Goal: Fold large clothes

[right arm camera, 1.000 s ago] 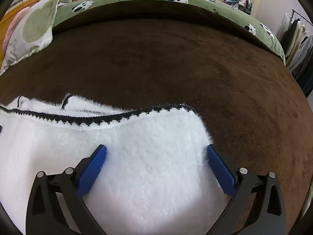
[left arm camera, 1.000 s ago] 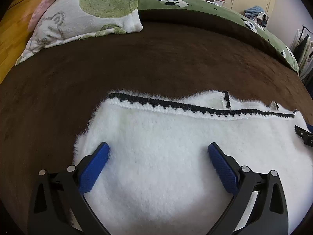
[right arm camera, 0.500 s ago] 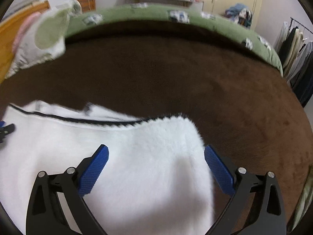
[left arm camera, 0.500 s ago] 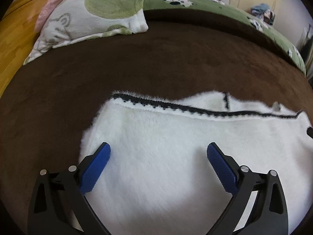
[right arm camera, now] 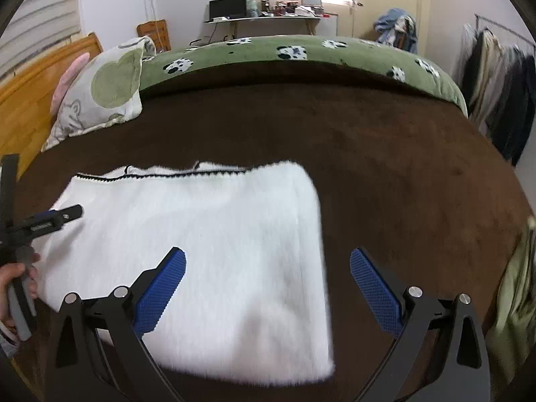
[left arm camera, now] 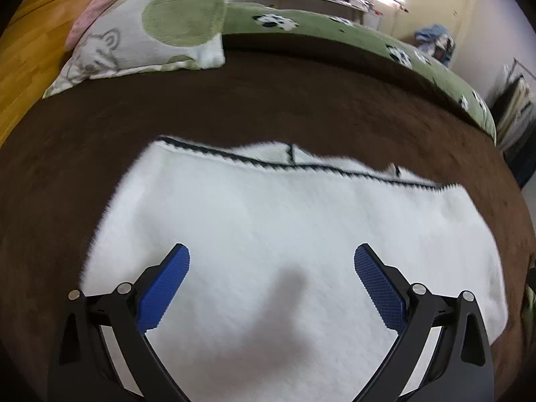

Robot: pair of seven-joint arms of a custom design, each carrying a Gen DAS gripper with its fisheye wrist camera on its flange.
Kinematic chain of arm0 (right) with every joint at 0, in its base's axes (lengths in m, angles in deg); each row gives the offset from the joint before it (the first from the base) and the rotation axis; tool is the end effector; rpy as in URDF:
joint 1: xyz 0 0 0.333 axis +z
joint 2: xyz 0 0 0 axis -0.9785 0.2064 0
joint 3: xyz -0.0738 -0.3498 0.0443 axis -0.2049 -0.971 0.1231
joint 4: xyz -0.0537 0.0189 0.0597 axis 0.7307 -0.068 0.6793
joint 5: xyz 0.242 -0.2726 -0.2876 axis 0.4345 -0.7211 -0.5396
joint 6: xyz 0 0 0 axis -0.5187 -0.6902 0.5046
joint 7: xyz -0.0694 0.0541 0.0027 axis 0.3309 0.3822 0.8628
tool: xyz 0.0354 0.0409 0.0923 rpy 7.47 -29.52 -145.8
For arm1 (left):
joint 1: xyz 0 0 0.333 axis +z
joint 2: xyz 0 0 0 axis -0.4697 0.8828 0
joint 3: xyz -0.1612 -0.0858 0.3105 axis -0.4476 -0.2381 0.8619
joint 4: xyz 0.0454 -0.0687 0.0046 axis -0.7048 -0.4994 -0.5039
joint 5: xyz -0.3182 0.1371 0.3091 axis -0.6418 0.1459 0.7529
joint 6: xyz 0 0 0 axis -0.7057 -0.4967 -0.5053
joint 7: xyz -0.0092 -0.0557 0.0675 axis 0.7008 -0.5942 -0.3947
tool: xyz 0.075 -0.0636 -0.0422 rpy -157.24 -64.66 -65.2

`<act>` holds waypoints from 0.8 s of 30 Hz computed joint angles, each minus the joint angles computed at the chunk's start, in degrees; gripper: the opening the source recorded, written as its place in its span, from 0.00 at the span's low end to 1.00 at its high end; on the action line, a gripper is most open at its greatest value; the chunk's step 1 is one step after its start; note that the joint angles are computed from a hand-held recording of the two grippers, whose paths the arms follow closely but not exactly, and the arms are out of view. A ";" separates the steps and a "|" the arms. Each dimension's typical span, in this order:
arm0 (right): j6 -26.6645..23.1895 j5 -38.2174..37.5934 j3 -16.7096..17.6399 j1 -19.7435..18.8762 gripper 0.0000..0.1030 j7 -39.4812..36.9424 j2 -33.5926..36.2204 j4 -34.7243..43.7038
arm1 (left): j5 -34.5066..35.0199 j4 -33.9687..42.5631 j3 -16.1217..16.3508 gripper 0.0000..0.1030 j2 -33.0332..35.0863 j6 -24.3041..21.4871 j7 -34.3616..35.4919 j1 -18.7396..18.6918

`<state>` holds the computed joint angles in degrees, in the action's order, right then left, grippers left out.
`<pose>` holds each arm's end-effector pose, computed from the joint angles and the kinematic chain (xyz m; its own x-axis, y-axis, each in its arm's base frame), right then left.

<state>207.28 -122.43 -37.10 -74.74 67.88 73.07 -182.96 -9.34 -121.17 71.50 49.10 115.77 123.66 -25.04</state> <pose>0.5878 0.1184 0.5390 -0.2658 -0.9624 -0.0568 -0.6867 0.2303 -0.6895 0.7697 -0.1013 0.5038 -0.2316 -0.9665 0.1104 -0.7978 0.1238 -0.5900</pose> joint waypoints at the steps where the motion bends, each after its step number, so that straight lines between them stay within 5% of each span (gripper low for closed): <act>1: 0.43 0.72 -0.12 0.13 0.94 0.36 -0.65 -1.05 | 0.84 -0.78 0.00 0.94 -0.35 0.41 0.33 -0.40; 9: 5.77 6.02 1.86 -1.84 0.94 5.35 -6.47 -10.99 | 6.78 -5.07 0.51 0.95 0.28 6.06 -0.91 -2.23; 15: 18.49 19.30 1.73 -0.47 0.94 6.06 -9.56 -19.74 | 7.22 -6.89 -0.22 0.95 0.13 9.95 -1.07 -1.65; 20: 29.55 31.76 -3.03 5.85 0.94 4.80 -7.30 -23.50 | 7.17 -7.16 -0.82 0.95 0.22 10.87 -0.85 -1.09; 24: 32.50 36.97 -11.22 14.26 0.94 0.92 -3.38 -21.52 | 7.01 -6.82 -0.97 0.95 0.37 10.33 -0.66 -0.94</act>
<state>239.78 -85.46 -48.32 -60.48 68.80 69.69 -204.48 -2.34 -127.99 70.53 49.47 126.10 123.00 -25.98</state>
